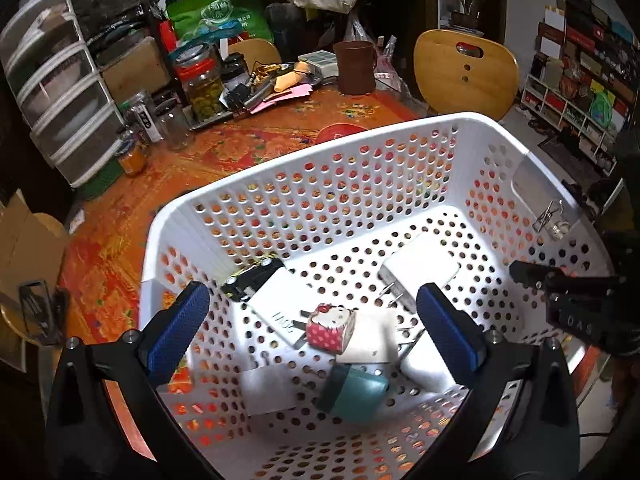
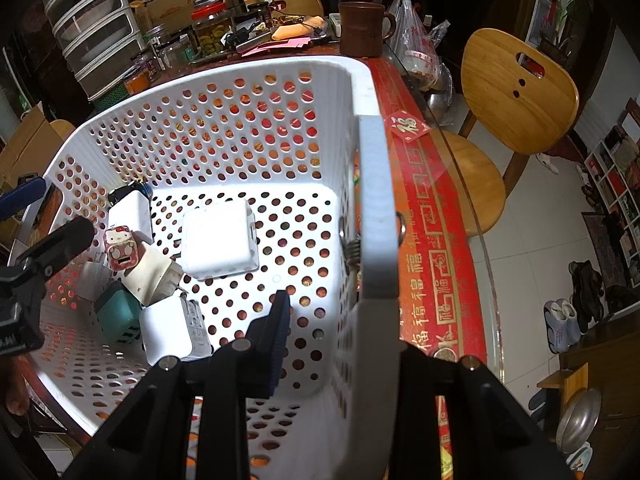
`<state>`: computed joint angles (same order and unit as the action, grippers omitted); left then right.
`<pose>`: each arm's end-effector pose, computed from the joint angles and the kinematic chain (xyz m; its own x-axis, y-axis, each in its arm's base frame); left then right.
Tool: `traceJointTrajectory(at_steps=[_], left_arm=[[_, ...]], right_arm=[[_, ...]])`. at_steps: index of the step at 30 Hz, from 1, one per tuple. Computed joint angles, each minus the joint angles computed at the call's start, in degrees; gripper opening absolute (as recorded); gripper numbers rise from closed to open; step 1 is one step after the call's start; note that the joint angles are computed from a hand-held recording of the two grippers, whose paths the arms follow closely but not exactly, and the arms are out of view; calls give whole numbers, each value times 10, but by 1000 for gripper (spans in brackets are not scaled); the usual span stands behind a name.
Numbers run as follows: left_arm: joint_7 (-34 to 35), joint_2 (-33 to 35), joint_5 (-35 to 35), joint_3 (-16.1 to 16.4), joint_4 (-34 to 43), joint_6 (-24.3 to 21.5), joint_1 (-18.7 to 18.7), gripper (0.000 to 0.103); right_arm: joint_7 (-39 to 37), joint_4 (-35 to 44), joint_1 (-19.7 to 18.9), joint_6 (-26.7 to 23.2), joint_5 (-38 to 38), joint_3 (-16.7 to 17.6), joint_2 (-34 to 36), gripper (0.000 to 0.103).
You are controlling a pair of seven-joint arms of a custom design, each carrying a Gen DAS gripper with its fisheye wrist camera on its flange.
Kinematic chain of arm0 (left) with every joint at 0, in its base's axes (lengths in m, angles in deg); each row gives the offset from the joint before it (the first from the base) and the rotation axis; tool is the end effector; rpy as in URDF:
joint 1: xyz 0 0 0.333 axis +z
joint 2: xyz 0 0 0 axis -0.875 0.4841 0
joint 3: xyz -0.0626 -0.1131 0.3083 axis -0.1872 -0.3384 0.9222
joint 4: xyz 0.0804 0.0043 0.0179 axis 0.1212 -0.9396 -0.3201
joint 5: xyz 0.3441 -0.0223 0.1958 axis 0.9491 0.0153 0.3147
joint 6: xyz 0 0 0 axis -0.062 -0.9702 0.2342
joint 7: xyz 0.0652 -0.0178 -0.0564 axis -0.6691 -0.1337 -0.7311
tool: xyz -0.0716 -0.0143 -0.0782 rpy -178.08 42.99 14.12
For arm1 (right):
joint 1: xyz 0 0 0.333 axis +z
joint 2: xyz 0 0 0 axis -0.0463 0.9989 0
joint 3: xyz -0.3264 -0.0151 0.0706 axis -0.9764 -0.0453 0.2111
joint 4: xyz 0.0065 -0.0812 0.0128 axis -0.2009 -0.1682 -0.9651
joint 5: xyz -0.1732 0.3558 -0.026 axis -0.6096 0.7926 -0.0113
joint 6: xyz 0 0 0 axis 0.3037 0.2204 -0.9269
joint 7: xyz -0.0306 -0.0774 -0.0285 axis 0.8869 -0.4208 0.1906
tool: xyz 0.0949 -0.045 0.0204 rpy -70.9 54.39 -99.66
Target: Organize rigid objects
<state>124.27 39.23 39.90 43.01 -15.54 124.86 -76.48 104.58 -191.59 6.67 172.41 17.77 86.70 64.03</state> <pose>0.6170 -0.3163 0.5117 -0.6317 -0.7580 -0.1624 -0.5375 0.5793 -0.6128 0.4771 0.1338 0.4767 -0.3681 -0.9276 -0.0639 -0.8223 0.3569 -0.4433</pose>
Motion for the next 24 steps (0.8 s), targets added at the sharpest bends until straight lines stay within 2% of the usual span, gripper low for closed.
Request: traceJointTrajectory(at_steps=[1, 2, 3, 4, 5, 6, 9, 12, 13, 14, 16, 20, 22, 24], left_arm=[[-8, -9, 13, 6, -14, 17, -3, 102], [-12, -22, 21, 10, -33, 39, -3, 102], [-11, -35, 18, 9, -52, 62, 2, 102], [-1, -48, 2, 2, -70, 83, 13, 102], [23, -62, -31, -10, -88, 99, 28, 102], [54, -79, -75, -25, -107, 112, 46, 102], [133, -127, -183, -38, -159, 148, 68, 102], [210, -195, -285, -15, -239, 220, 52, 102], [259, -217, -342, 6, -260, 232, 28, 102], [319, -243, -413, 41, -282, 239, -11, 102], [392, -299, -500, 110, -330, 243, -82, 102], [422, -406, -536, 190, -419, 233, -154, 102], [399, -464, -520, 191, -464, 211, -140, 102], [368, -524, -493, 172, -511, 198, -107, 102]], right_arm=[[4, 1, -1, -2, -3, 1, 0, 31], [8, 2, -2, -4, -4, 2, 0, 41], [9, 2, -2, -3, -6, 2, 0, 60], [8, 1, -2, 2, -7, 1, 0, 71], [3, 0, -1, 4, -5, -1, 0, 86], [6, -1, -2, 2, -7, 0, -2, 91], [64, -19, -14, 3, -54, 21, -32, 91], [176, -56, -35, 10, -145, 74, -95, 98], [208, -70, -38, 15, -173, 93, -119, 99], [237, -82, -36, 14, -194, 114, -143, 103], [271, -92, -20, -13, -206, 147, -175, 103], [357, -104, 19, -58, -229, 226, -239, 103], [389, -104, 46, -81, -229, 255, -263, 103], [404, -90, 68, -123, -219, 278, -272, 103]])
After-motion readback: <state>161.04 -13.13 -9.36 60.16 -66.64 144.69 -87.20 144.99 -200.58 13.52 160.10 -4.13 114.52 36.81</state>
